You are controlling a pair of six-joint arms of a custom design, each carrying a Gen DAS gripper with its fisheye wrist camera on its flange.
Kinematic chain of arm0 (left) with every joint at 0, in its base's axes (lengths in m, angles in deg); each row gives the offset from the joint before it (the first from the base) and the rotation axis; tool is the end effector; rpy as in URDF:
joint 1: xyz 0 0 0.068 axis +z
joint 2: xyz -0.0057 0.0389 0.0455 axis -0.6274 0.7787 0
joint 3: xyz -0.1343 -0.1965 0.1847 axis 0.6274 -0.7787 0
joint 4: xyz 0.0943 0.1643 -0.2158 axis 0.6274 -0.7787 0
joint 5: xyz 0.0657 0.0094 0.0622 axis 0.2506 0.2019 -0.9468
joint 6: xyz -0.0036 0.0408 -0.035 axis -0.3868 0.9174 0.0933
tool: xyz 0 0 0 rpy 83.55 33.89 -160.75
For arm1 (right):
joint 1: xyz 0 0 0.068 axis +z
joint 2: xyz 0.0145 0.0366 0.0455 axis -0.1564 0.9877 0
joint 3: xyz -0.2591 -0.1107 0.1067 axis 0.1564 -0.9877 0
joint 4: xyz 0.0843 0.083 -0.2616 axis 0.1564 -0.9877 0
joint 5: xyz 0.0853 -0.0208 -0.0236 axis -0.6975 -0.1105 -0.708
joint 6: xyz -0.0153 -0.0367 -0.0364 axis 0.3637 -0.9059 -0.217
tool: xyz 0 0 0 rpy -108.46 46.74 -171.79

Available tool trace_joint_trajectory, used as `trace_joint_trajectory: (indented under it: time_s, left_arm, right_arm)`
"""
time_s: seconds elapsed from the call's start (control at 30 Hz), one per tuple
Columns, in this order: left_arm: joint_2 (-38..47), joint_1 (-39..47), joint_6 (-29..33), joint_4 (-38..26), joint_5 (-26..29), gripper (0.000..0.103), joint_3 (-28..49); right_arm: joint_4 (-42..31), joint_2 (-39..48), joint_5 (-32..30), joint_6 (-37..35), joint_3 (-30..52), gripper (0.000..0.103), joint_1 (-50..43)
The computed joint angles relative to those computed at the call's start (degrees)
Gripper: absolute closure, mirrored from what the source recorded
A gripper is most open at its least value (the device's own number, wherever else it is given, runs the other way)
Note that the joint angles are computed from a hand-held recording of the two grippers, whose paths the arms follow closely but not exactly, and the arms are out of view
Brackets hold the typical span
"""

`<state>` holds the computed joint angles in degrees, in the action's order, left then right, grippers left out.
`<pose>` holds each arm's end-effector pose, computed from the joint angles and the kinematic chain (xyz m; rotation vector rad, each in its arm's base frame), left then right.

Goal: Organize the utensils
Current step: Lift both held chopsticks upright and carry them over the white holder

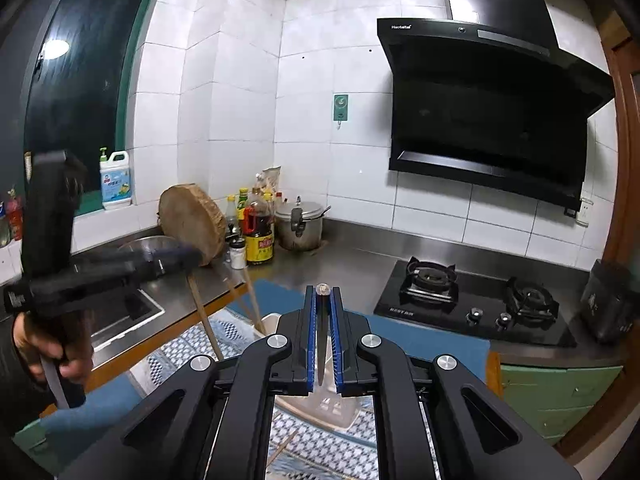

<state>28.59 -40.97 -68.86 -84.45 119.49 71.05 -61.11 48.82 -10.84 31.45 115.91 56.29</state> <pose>0.2737 -0.0359 0.3059 0.6354 1.8083 -0.7576 0.1411 0.2320 0.3189 -0.0082 1.8780 -0.0449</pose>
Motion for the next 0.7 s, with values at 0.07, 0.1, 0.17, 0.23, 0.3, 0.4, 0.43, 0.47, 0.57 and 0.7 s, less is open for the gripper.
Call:
trace_joint_trajectory:
  time_s: [0.07, 0.1, 0.17, 0.23, 0.3, 0.4, 0.43, 0.47, 0.57, 0.7]
  left_arm:
    - [0.9, 0.2, -4.6, 4.3, -0.2, 0.098, 1.0]
    - [1.7, 0.3, -7.2, 7.1, -0.6, 0.098, 1.3]
    - [2.4, 0.2, -10.1, 10.9, -2.6, 0.098, 1.3]
    - [3.6, -0.3, -12.6, 14.6, -5.3, 0.098, 1.3]
    - [5.1, -0.3, -15.2, 18.2, -6.7, 0.098, 1.1]
    - [7.0, 0.3, -21.0, 24.5, -6.8, 0.098, 0.3]
    - [7.7, 0.4, -23.5, 27.6, -7.1, 0.098, -0.2]
    - [8.0, 0.3, -25.0, 29.6, -7.8, 0.098, -0.6]
    - [8.6, -0.2, -27.7, 34.5, -10.8, 0.098, -1.7]
    - [10.3, -0.6, -32.6, 40.3, -12.5, 0.098, -2.7]
  right_arm:
    - [1.3, -0.7, -0.4, -1.4, -0.2, 0.096, -1.1]
    - [2.1, -1.0, -0.5, -2.4, -0.3, 0.096, -1.8]
    - [2.8, -1.2, -1.2, -3.2, -0.2, 0.096, -3.1]
    - [4.2, -1.1, -1.7, -4.4, -0.4, 0.096, -4.6]
    - [5.1, -1.1, -2.7, -4.9, -0.7, 0.096, -6.1]
    - [6.2, -0.4, -4.8, -5.2, -1.1, 0.096, -8.4]
    - [6.3, -0.1, -5.4, -5.0, -1.3, 0.096, -8.8]
    - [6.5, 0.4, -6.1, -4.9, -1.4, 0.096, -9.4]
    - [7.0, 2.0, -7.8, -4.2, -1.8, 0.096, -10.4]
    - [7.0, 3.6, -8.8, -3.5, -2.2, 0.096, -11.2]
